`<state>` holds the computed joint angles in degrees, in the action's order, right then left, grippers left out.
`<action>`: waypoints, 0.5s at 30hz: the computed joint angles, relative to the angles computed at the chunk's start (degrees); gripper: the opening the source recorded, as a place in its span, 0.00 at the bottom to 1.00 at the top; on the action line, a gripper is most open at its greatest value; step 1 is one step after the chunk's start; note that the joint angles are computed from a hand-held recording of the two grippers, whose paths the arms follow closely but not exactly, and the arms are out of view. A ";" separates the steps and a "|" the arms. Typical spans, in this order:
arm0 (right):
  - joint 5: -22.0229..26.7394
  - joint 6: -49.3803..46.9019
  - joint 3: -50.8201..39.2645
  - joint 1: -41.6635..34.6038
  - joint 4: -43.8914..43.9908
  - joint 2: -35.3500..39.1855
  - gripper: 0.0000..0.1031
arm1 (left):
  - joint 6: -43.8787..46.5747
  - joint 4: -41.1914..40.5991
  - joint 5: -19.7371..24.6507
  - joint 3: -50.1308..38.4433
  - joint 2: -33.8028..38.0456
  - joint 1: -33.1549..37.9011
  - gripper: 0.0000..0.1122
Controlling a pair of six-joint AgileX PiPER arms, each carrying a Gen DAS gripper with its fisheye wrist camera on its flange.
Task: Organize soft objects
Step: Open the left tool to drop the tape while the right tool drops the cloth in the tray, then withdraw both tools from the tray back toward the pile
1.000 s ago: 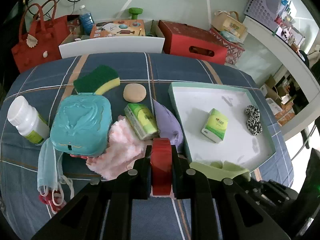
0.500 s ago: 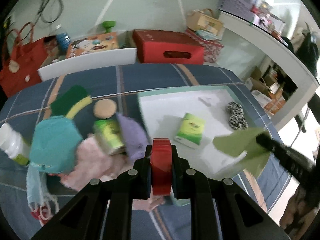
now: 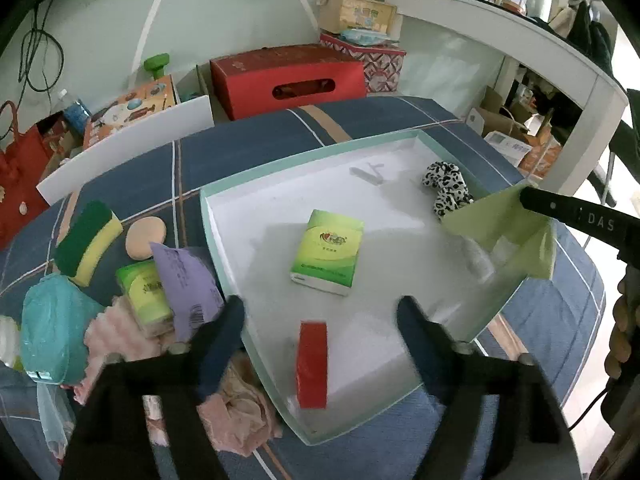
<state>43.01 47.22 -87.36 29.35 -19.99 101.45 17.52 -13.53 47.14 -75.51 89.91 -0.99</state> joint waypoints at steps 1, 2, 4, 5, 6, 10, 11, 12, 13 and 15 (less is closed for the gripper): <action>0.28 0.45 -0.21 0.22 -0.43 0.14 0.44 | -0.18 0.06 0.02 0.00 -0.02 0.07 0.72; 0.37 0.74 -0.13 0.32 -0.76 0.10 0.55 | -0.48 0.06 0.03 -0.02 0.03 0.28 0.75; 0.26 0.94 -0.01 0.51 -0.73 -0.09 0.66 | -1.10 -0.04 0.05 -0.12 0.17 0.91 0.81; 0.22 0.73 0.14 0.56 -0.41 -0.23 0.66 | -1.47 -0.06 0.13 -0.19 0.18 1.35 0.82; 0.42 0.73 0.23 0.75 -0.30 -0.33 0.66 | -1.87 -0.15 0.29 -0.35 0.21 1.86 0.84; 1.43 0.29 0.30 1.80 -0.65 -0.33 0.87 | -2.18 -2.43 1.10 -0.89 -0.47 5.15 0.87; 1.63 0.18 0.33 2.07 -0.92 -0.31 0.91 | -2.09 -2.92 1.29 -0.94 -0.78 5.86 0.88; 1.89 0.35 0.40 2.35 -1.43 -0.26 0.96 | -2.11 -3.22 1.42 -0.94 -1.23 6.65 0.88; 2.30 0.68 0.49 2.57 -2.04 -0.19 0.99 | -2.36 -3.34 1.42 -0.92 -1.73 7.30 0.88; 4.28 1.83 0.31 2.99 -3.46 0.08 0.99 | -2.52 -3.57 1.76 -0.79 -2.81 8.95 0.88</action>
<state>47.29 49.05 -87.04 32.34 -23.45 101.54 15.00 -17.10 48.90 -76.30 87.10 7.96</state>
